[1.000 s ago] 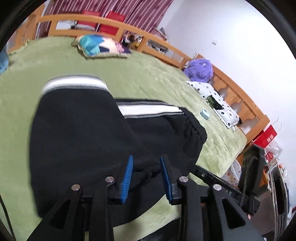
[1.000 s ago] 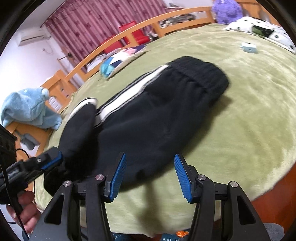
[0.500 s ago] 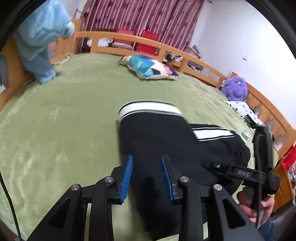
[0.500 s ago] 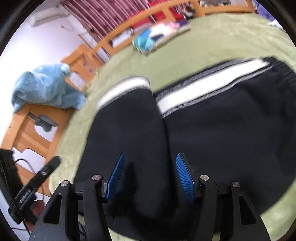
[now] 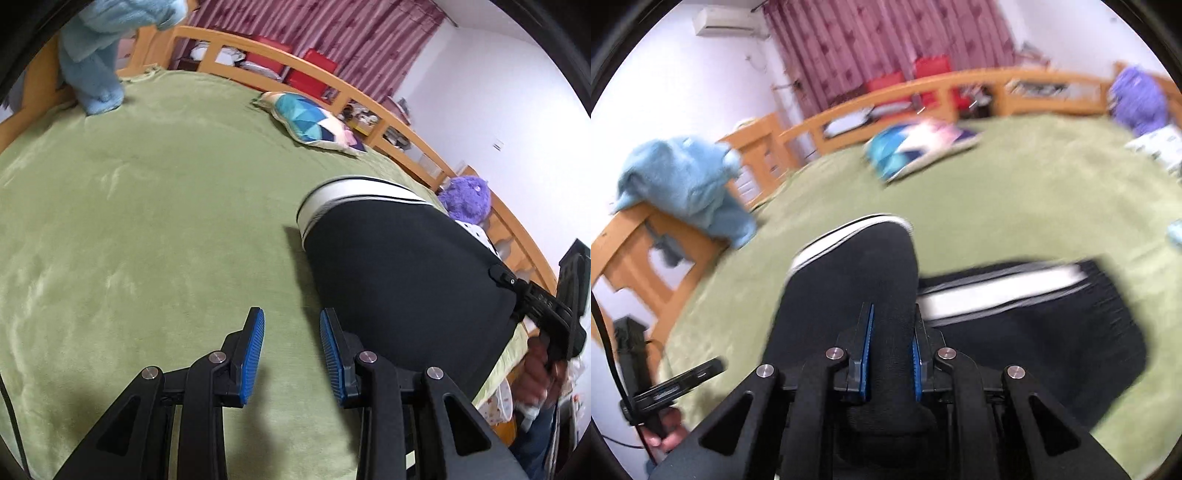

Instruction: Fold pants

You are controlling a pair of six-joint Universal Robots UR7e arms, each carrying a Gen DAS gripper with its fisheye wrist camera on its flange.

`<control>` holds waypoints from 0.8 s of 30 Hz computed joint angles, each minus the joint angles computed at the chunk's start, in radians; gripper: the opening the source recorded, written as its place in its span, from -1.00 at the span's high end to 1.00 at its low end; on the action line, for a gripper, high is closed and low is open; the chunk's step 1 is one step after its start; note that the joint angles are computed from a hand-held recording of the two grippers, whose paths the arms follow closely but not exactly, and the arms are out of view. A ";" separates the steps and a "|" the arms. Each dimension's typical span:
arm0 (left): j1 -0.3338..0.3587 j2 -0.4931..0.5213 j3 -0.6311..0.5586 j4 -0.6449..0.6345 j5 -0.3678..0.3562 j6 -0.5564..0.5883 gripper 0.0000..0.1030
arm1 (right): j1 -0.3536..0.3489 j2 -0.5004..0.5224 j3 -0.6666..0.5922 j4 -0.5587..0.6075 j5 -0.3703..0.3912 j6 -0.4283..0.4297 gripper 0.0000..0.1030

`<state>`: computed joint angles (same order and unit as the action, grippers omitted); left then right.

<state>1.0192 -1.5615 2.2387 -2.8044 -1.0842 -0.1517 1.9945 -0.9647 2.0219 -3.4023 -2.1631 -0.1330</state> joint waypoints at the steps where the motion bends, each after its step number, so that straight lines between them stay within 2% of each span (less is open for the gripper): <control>1: -0.004 0.000 0.001 0.002 -0.003 0.002 0.42 | -0.006 -0.019 0.006 -0.012 -0.036 -0.019 0.68; 5: -0.034 0.019 0.005 0.005 -0.023 -0.006 0.42 | -0.071 -0.129 0.086 -0.068 -0.138 -0.025 0.68; 7: -0.044 0.036 0.003 0.019 -0.051 -0.014 0.42 | -0.120 -0.142 0.120 -0.124 -0.226 -0.055 0.68; 8: -0.055 0.050 0.001 0.024 -0.063 -0.015 0.42 | -0.142 -0.147 0.130 -0.120 -0.246 -0.042 0.67; 9: -0.065 0.062 -0.001 0.028 -0.065 -0.014 0.42 | -0.175 -0.159 0.145 -0.084 -0.251 -0.013 0.65; 11: -0.098 0.093 -0.004 0.047 -0.063 -0.017 0.42 | -0.239 -0.191 0.187 -0.041 -0.195 0.014 0.52; 12: -0.113 0.109 -0.009 0.058 -0.071 -0.017 0.42 | -0.243 -0.192 0.202 -0.082 -0.185 0.004 0.33; 15: -0.139 0.142 -0.014 0.059 -0.098 -0.027 0.42 | -0.208 -0.200 0.246 -0.210 -0.201 -0.043 0.27; 16: -0.146 0.156 -0.017 0.060 -0.100 -0.034 0.42 | -0.203 -0.211 0.262 -0.234 -0.180 -0.059 0.27; 17: -0.155 0.175 -0.019 0.062 -0.096 -0.044 0.42 | -0.196 -0.218 0.276 -0.242 -0.151 -0.075 0.27; 19: -0.172 0.221 -0.026 0.104 -0.059 -0.074 0.41 | -0.181 -0.199 0.274 -0.234 -0.169 -0.109 0.25; 22: -0.196 0.271 -0.015 0.119 0.038 -0.094 0.41 | -0.191 -0.173 0.276 -0.181 -0.221 -0.118 0.15; 24: -0.195 0.266 -0.024 0.133 0.033 -0.100 0.41 | -0.224 -0.214 0.277 -0.045 -0.187 -0.034 0.10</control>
